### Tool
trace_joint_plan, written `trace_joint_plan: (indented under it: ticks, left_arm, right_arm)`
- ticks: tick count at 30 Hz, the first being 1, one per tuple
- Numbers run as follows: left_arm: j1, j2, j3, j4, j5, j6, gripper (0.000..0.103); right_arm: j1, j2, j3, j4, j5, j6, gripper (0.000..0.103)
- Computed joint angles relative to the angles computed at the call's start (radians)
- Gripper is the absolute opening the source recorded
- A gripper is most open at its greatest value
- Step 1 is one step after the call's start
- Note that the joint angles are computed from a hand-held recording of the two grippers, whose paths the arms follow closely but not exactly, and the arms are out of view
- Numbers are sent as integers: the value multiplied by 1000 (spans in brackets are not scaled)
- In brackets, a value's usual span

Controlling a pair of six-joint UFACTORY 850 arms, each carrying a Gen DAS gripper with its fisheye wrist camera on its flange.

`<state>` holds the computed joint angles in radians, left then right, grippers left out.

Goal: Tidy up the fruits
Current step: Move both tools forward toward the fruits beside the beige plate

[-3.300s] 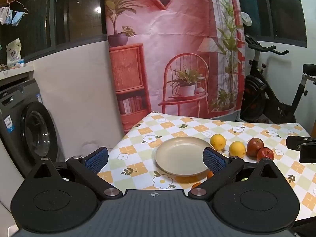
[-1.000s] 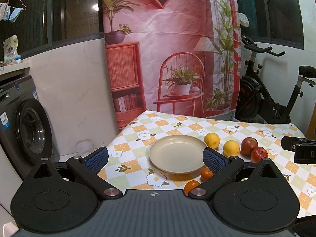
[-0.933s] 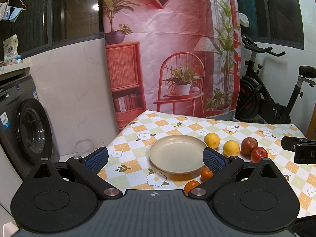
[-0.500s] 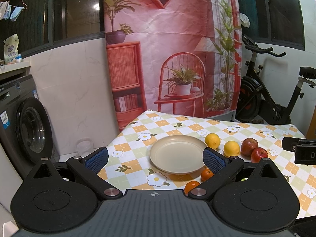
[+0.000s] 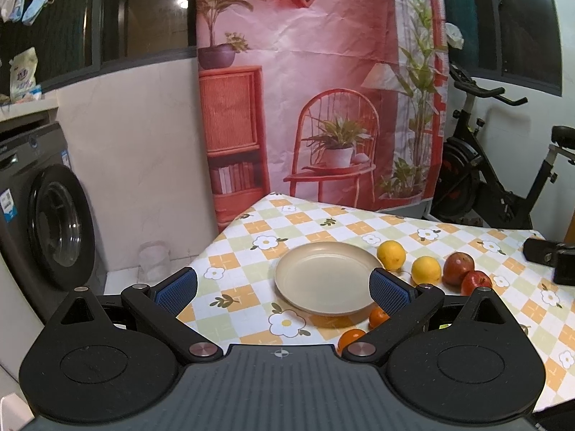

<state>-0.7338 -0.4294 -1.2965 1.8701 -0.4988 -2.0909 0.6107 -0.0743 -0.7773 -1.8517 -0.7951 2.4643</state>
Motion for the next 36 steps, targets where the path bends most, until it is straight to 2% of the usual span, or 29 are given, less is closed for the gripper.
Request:
trace_joint_plan:
  ticks: [5,8,11,15,18,22,24,27,32,34,36]
  left_arm:
    - [15,-44,-55,-66,8,34,103]
    - [33,-65,-70,23,54,-78,103]
    - [45,-96,-89,125,68,-197,102]
    - [50,-155,-141,168,60,-211,102]
    - [48,-199,-192,153,37,-171,96]
    - [57,-235,-245,155,64,-194,95]
    - [61,-252,-270,161,84,-183,94]
    - [57,-275,-292,150,71,-153,94]
    - [50,-292,-280,216,61,-195,94]
    - [53,-294,-272,269,84,-255,94]
    - [56,-305,-288,238,115,-220,94]
  right_arm:
    - [-61,-26,8,-136,-13,94,103]
    - [-93,-53,14,-223,-33,167,103]
    - [-123,-93,9,-272,-48,213,103]
    - [-179,-154,-19,-365,25,285,103]
    - [-207,-199,-28,-468,32,375,103]
    - [-240,-233,-30,-611,17,497,103]
    - [-242,-247,-34,-616,-6,497,103]
    - [-238,-267,-43,-567,-46,454,103]
    - [-251,-276,-30,-608,-54,523,103]
    - [-250,-282,-26,-608,-60,532,103]
    - [-252,-284,-24,-615,-40,540,103]
